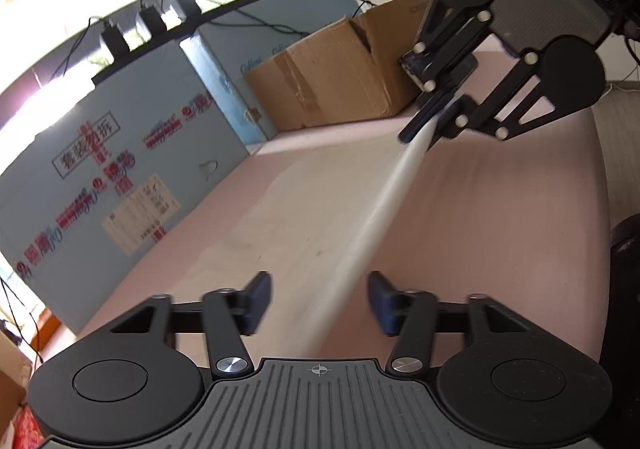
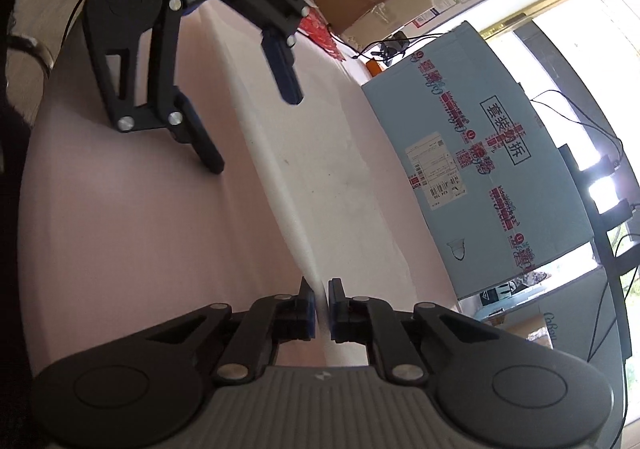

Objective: Fold shopping bag
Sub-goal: 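Grasp the white bag's edge with the right gripper while the left gripper grasps the opposite corner, then carry the right gripper's bag edge over onto the left gripper's edge while the left gripper holds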

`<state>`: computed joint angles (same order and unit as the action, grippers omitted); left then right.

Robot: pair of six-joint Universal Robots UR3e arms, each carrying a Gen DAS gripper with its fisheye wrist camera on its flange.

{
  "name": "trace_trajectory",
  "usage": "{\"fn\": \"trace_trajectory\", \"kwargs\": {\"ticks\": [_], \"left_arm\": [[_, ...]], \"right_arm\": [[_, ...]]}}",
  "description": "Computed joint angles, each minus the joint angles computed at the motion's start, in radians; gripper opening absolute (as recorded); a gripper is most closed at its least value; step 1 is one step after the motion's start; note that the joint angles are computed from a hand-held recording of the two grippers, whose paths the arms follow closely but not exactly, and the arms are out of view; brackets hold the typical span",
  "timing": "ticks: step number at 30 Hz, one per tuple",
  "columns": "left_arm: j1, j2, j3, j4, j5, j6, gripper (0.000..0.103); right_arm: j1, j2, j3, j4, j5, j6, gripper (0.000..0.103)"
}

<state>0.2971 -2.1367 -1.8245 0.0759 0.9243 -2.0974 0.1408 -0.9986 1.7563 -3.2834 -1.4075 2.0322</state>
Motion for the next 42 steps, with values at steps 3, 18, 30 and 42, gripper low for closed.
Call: {"fn": "trace_trajectory", "kwargs": {"ticks": [3, 18, 30, 42], "left_arm": [[0.085, 0.066, 0.030, -0.246, -0.062, 0.048, 0.031], [0.262, -0.048, 0.407, -1.020, -0.329, -0.107, 0.031], [0.283, -0.086, 0.426, -1.012, -0.364, -0.157, 0.017], [0.314, -0.035, 0.295, -0.813, -0.459, -0.222, 0.026]], "right_arm": [[-0.037, -0.059, 0.050, 0.038, 0.030, 0.051, 0.007], [-0.324, -0.079, -0.124, 0.550, 0.504, 0.380, 0.019], [-0.329, 0.015, -0.279, 0.537, 0.456, 0.687, 0.037], [-0.291, 0.039, -0.348, 0.621, 0.452, 0.701, 0.016]]}}
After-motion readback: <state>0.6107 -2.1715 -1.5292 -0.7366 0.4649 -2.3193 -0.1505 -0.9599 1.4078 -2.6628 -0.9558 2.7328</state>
